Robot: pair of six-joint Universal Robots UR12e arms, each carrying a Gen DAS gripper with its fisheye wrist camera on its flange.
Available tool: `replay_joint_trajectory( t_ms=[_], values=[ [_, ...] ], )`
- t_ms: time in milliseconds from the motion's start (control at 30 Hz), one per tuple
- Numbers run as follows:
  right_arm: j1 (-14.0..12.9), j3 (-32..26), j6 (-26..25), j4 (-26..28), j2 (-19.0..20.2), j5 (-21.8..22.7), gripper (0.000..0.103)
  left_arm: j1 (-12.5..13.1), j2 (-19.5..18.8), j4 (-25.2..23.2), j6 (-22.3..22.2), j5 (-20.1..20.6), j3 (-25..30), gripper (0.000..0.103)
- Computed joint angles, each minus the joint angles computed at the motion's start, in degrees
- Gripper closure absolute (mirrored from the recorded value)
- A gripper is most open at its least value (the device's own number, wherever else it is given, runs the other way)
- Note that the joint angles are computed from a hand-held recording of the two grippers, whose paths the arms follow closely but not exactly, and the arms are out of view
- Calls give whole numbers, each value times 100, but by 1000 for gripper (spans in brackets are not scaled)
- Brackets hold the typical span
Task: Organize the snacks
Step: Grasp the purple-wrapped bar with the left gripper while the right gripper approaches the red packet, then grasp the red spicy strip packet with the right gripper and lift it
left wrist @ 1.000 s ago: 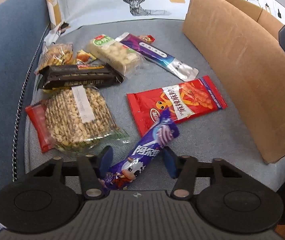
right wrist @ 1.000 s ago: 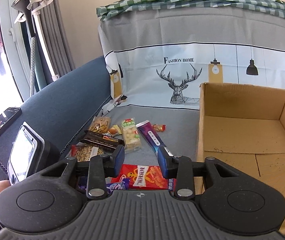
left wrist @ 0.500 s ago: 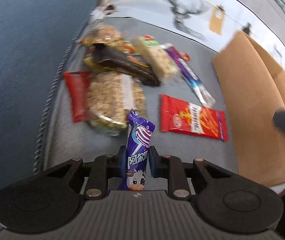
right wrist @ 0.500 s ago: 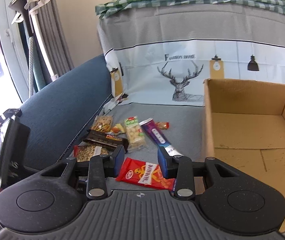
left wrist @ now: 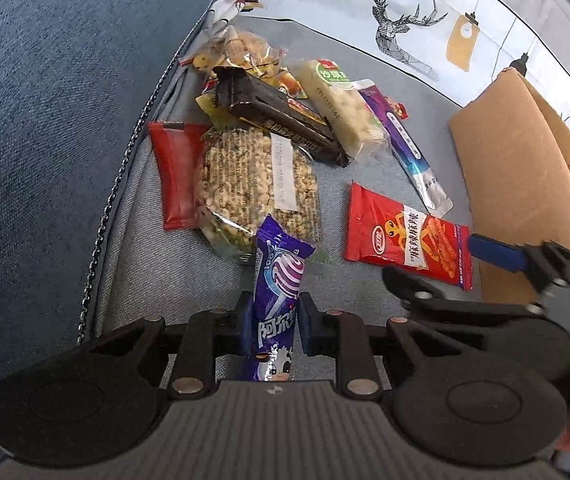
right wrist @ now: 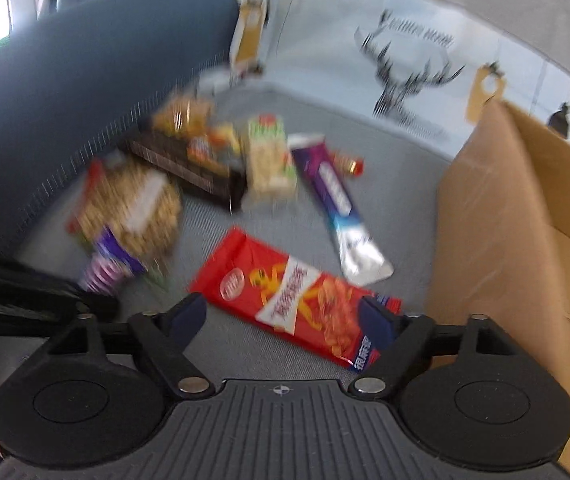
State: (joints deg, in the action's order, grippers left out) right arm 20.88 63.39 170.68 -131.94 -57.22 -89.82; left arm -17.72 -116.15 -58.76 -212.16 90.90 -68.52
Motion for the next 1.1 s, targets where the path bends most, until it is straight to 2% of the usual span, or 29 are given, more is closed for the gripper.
replay_joint_trajectory(
  t_ms=[100,167,400,567,733,867,967,1033,1100],
  values=[
    [65,-258,-248,406,194,-261,11,10,-2,-42,-40,-10,4,78],
    [71,-369,-186,505,276,-344,4,18,-2,-38,-60,-32,0,78],
    [-23,-732,334,863,467,102,5,50,36,35,-82,-101,-79,78],
    [-21,-720,335,716,487,338,11,66,56,58,-91,-125,-105,78],
    [-62,-724,334,720,479,848,13,63,47,60,-184,-74,-87,78],
    [-181,-739,689,739,466,1434,24,59,40,42,-232,-52,-71,78],
    [-283,-739,1005,724,464,1850,25,56,32,26,-248,-39,-54,78],
    [-226,-730,800,654,462,1533,22,54,28,18,-246,-33,-49,78],
    [-137,-709,366,596,470,1084,14,51,29,7,-237,-23,-48,78]
  ],
)
